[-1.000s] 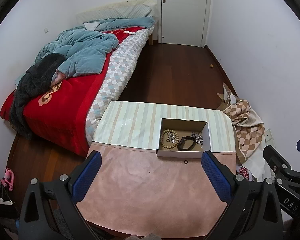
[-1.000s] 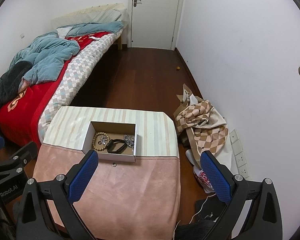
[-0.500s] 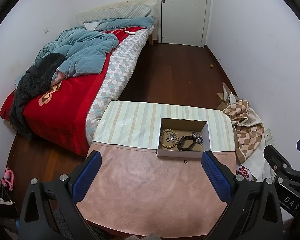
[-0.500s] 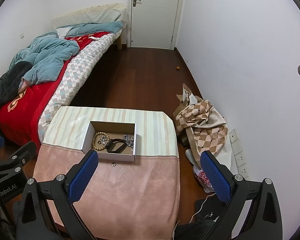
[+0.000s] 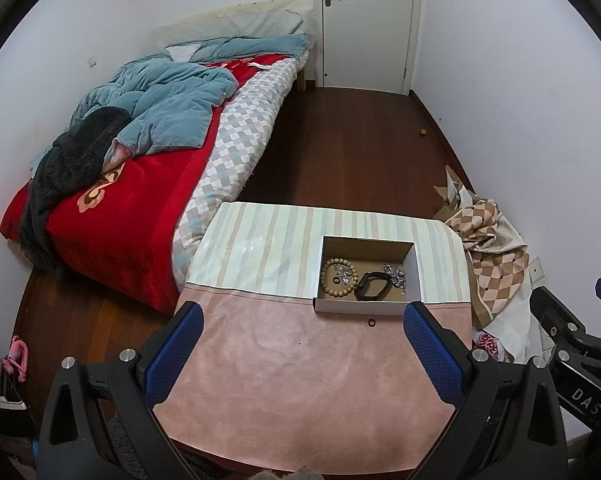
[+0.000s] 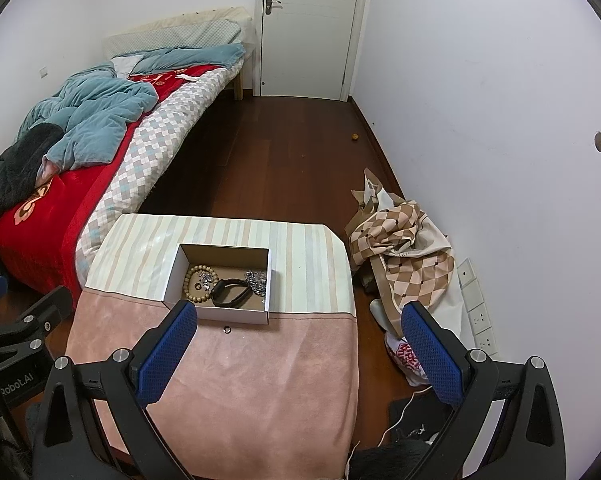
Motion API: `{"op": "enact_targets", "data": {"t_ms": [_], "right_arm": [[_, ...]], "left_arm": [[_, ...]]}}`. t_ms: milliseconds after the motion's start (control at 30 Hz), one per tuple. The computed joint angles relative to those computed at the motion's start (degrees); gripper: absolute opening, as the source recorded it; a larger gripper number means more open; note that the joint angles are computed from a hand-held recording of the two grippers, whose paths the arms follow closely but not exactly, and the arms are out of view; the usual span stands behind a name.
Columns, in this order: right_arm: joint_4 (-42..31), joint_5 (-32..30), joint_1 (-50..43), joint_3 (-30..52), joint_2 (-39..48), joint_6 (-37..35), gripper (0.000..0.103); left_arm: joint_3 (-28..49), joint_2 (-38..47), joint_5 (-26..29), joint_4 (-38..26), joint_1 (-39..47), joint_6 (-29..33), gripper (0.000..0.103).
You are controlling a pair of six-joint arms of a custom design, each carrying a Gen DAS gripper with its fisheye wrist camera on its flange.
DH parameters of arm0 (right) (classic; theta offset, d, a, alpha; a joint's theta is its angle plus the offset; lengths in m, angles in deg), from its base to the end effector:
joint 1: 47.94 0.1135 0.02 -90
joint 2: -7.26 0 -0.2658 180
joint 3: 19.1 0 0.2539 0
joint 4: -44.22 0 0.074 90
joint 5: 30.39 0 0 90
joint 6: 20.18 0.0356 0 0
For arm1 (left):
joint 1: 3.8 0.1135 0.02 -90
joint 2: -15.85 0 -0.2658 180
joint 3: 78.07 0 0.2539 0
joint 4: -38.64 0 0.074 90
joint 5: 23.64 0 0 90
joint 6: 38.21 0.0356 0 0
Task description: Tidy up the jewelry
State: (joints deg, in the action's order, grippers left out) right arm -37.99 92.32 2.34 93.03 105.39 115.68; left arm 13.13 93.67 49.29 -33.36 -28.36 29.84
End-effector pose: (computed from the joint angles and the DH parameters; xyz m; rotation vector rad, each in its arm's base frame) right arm 0.2337 0.2512 0.3415 0.0441 2.4717 -0.1306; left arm 0.2474 -0.1015 0.3398 -0.0489 2.5264 0.0681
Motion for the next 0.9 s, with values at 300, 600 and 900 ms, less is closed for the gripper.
{"op": "enact_targets", "data": {"t_ms": [300, 600, 900], "right_arm": [[-0.22, -0.17, -0.11, -0.02, -0.32, -0.16, 0.103], [-0.57, 0.06, 0.12, 0.24, -0.18, 0.02, 0.103], [-0.70, 0.08, 0.60, -0.18, -0.42, 0.45, 0.103]], "left_arm": [[-0.05, -0.06, 0.11, 0.02, 0.09, 0.06, 0.102], [-0.62, -0.81, 0.16, -0.25, 0.34, 0.25, 0.102], [-1.25, -1.24, 0.08, -0.10, 0.44, 0.30, 0.102]]}}
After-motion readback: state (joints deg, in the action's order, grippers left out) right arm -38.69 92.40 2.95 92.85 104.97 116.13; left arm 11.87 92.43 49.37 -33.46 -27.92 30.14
